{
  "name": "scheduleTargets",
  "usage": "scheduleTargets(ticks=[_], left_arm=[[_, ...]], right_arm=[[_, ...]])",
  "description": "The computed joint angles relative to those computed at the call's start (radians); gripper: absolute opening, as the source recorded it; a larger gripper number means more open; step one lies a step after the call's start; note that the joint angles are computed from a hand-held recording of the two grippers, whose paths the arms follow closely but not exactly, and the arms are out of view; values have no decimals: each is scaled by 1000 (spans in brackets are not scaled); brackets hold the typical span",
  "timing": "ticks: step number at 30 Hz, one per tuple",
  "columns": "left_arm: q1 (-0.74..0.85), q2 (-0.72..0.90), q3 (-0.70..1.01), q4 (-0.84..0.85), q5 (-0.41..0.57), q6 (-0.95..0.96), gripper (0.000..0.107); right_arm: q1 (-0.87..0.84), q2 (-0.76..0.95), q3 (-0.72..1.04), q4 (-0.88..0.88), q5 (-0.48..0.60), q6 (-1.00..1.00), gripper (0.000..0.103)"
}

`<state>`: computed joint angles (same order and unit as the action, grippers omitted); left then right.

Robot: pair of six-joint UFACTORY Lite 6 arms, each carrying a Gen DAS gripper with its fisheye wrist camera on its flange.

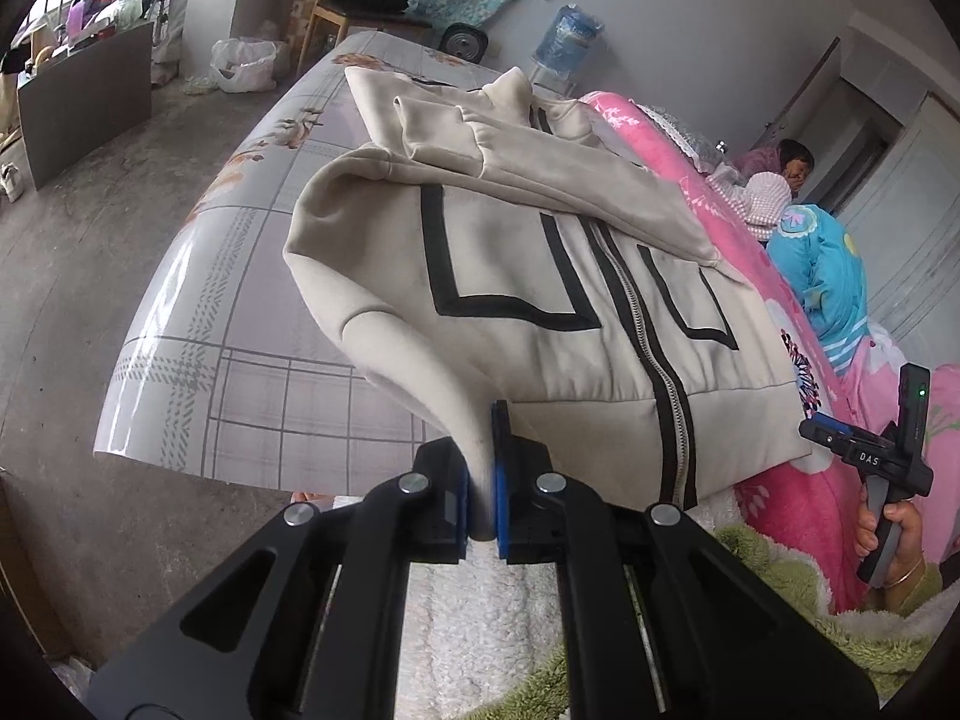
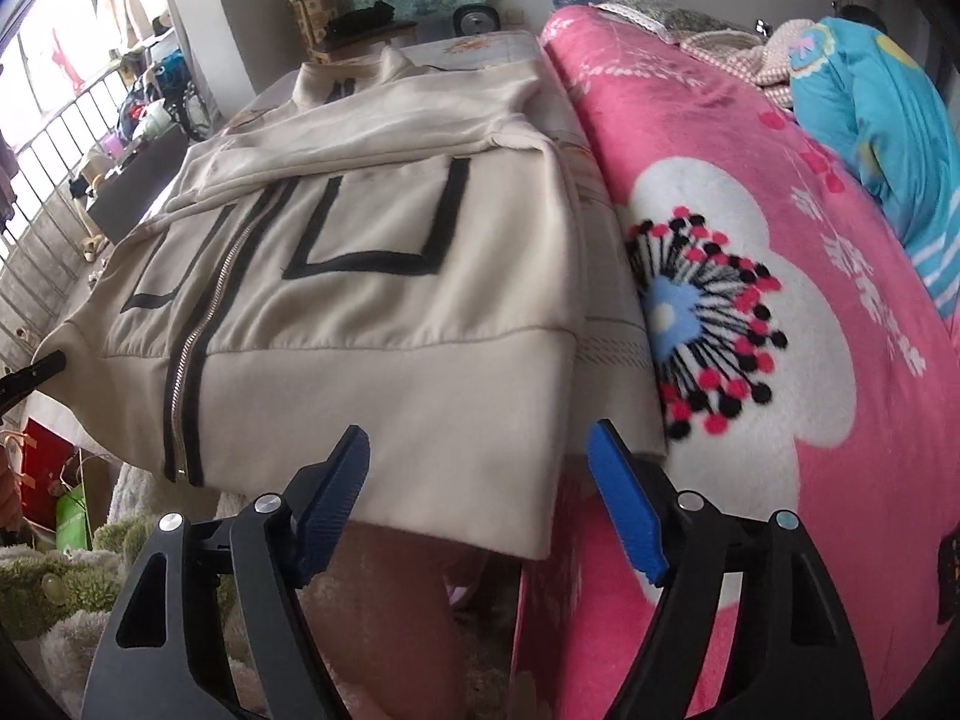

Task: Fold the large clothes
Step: 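Lift the hem with the left tool, fold it toward the collar, release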

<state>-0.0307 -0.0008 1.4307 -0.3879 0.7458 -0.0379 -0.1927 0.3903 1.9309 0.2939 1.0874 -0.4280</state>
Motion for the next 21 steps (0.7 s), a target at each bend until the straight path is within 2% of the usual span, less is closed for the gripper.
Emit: scheduleTargets(ticks=[6,9,11,15,19,21], left_arm=[[-4,-2,-10,37,2,-14,6],[-2,-3,-15,34,-1,-10,6],[-2,-4,-17,33,-3,-7,6],[4,-18,-34,11,-8,25,6],[19,-45,-54,-28,-15,71,5],[35,-47,-41,-81,-12,113,5]], right_arm=[[-26,-28,-94,-30,-18,29,60],[-63,-8,-97,29,-7,19,56],[-94,22,-84,85,22,12,48],[-117,40,-72,134,82,-9,12],[-83,-13,-42,100,101,-11,6],[-75,-2,41,114,130,-9,6]])
